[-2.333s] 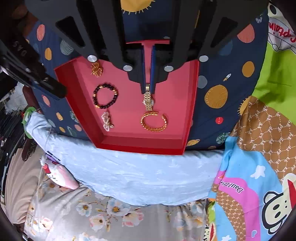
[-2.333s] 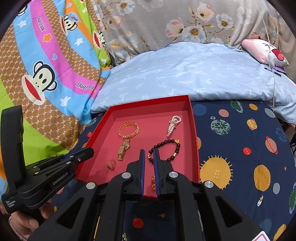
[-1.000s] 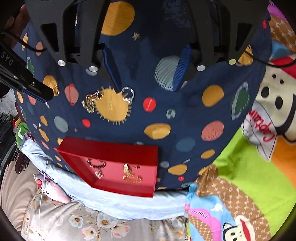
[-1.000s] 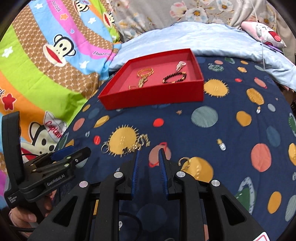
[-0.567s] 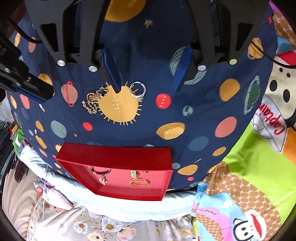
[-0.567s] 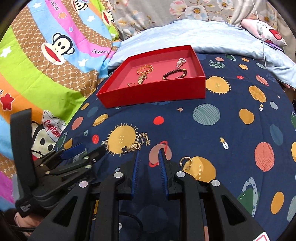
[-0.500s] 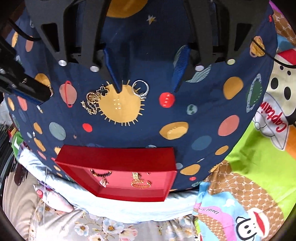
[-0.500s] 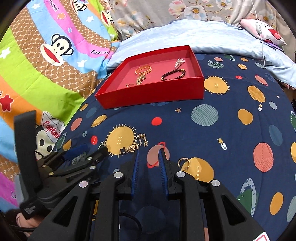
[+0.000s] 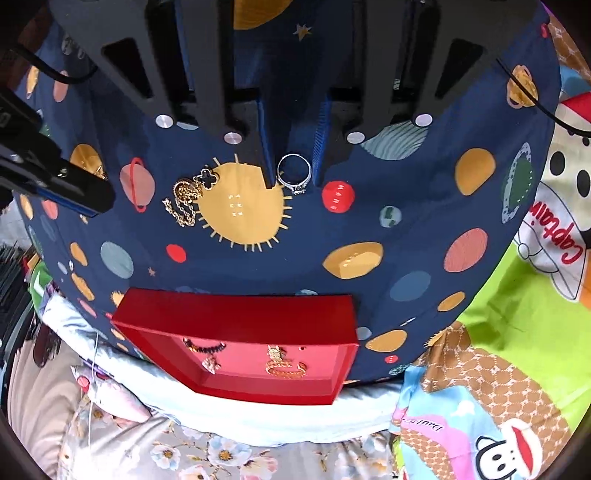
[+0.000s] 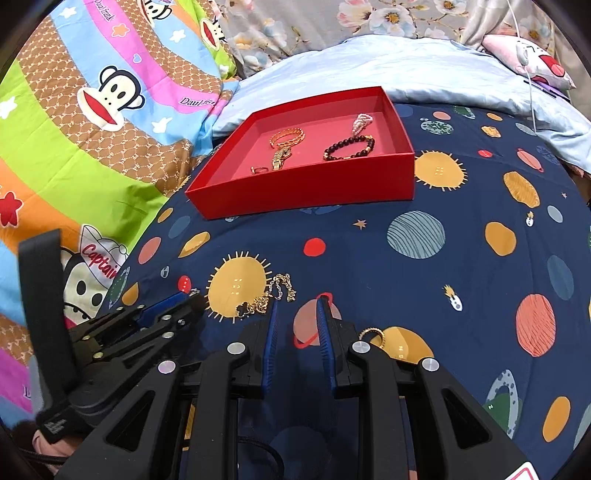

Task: Organize jewelry
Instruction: 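Grasp a silver ring with the left tool while the right tool grasps a gold clover-pendant chain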

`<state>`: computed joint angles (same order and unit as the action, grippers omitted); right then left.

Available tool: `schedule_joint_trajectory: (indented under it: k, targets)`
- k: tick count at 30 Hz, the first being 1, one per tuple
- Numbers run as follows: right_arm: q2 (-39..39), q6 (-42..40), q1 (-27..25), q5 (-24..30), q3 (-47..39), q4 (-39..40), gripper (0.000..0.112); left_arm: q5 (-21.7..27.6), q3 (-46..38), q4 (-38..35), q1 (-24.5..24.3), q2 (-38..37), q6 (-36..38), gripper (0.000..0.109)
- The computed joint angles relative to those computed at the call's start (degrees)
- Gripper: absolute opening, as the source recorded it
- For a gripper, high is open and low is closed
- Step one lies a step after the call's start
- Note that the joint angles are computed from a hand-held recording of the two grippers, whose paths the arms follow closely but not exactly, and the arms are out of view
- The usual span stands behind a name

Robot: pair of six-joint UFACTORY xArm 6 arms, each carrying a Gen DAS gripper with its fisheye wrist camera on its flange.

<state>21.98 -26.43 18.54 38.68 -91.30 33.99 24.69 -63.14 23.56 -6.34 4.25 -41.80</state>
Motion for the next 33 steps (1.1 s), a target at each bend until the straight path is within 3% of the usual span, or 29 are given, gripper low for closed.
schedule_joint_trajectory:
  k: [20, 24, 33]
  targets:
    - [11.1, 2.7, 2.0, 4.5, -13.6, -4.3, 0.021, -0.9, 1.4, -2.8, 2.9, -3.2, 1.7, 0.019]
    - [11.2, 2.8, 2.3, 3.1, -13.0, -6.6, 0.003, -0.8, 1.1, -3.5, 3.1, -2.8, 2.2, 0.019]
    - [8.3, 0.4, 2.0, 0.5, -10.0, -4.5, 0.001, -1.1, 1.4, -4.1, 3.1, -3.1, 2.6, 0.019]
